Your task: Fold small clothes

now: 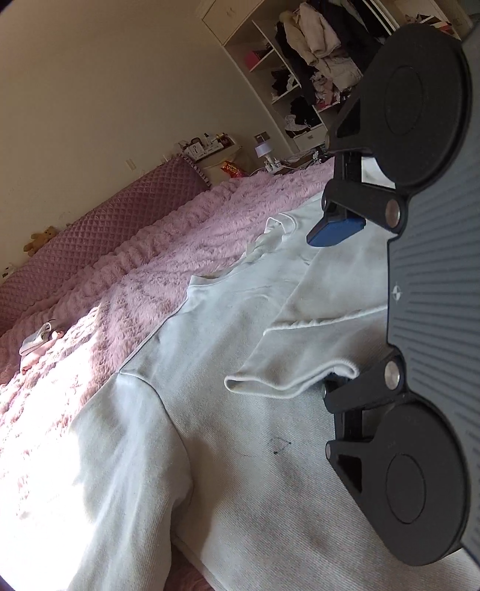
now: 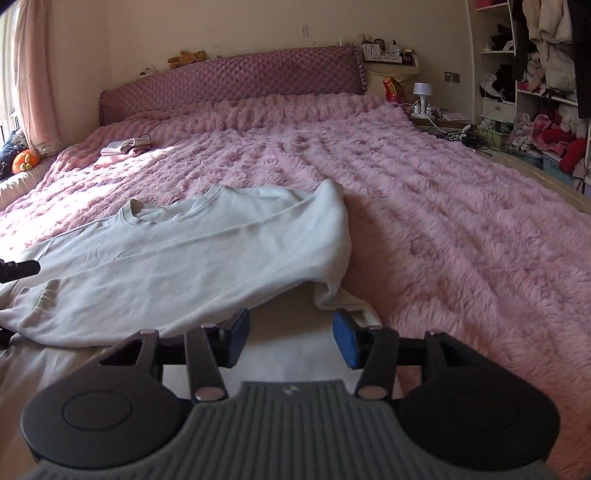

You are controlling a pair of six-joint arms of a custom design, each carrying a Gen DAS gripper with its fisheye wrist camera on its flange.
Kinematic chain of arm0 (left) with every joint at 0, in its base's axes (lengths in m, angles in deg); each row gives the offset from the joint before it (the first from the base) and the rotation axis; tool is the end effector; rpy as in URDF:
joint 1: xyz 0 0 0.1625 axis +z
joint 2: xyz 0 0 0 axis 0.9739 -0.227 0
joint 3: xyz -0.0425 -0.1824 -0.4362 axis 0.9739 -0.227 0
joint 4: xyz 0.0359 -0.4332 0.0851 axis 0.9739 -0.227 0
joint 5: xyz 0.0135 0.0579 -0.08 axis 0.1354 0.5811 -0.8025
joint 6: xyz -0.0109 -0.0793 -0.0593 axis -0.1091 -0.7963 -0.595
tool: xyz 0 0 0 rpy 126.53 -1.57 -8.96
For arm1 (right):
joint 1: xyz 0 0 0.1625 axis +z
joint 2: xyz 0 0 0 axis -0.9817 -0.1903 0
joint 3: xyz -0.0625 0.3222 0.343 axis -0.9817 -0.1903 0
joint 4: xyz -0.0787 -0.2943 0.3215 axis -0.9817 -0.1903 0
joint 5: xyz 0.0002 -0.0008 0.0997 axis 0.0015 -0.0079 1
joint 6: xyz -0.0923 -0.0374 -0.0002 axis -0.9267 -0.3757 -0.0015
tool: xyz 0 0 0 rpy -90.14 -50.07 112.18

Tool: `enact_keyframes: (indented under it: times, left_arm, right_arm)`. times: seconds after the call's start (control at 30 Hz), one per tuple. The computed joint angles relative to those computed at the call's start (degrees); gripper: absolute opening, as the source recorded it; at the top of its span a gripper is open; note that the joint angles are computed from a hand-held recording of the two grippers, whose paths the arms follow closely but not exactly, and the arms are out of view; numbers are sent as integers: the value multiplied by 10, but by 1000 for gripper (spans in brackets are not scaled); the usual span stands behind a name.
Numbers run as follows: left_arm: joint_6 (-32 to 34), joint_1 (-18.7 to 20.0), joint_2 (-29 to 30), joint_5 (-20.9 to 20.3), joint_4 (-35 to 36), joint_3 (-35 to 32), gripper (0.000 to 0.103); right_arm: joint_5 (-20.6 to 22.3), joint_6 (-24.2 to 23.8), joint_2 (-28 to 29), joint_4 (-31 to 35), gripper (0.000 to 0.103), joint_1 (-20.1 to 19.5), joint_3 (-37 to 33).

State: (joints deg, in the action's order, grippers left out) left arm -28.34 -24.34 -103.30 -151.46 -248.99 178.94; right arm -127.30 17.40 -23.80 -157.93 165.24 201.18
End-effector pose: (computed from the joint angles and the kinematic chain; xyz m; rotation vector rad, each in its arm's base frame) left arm -0.2880 -0.6624 0.0758 0.0646 -2.7390 1.3063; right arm 0.0516 -0.5718 0.3653 0.1738 -2.0743 1.2456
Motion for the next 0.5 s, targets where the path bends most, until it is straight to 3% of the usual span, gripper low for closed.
enact_keyframes:
  times: [0.03,0.1,0.27,0.33,0.4,0.43,0.5]
  left_arm:
    - [0,2,1,0,5,-6,5]
    - [38,3,1,-13,-7,-14,6]
    - [146,-7,-10,-62,-83,-13,6]
    - [168,-14,-15,-55,-121,-5,6]
    - [165,-13,-20,-41,-142,4,6]
    - [159,-10,-23,-26,-140,9,6]
    - [143,-3,-25,8,-124,17,6]
  right_arm:
    - [-6,-9,12,-7,49,3,-8]
    - [-24,-27,30,-30,50,8,-18]
    - [-107,-176,103,-149,57,23,-72]
    - [-112,-200,118,-163,54,18,-91]
    - [-110,-190,119,-140,14,13,-101]
    - [-112,-181,116,-124,0,11,-104]
    - [-116,-186,122,-146,0,12,-109]
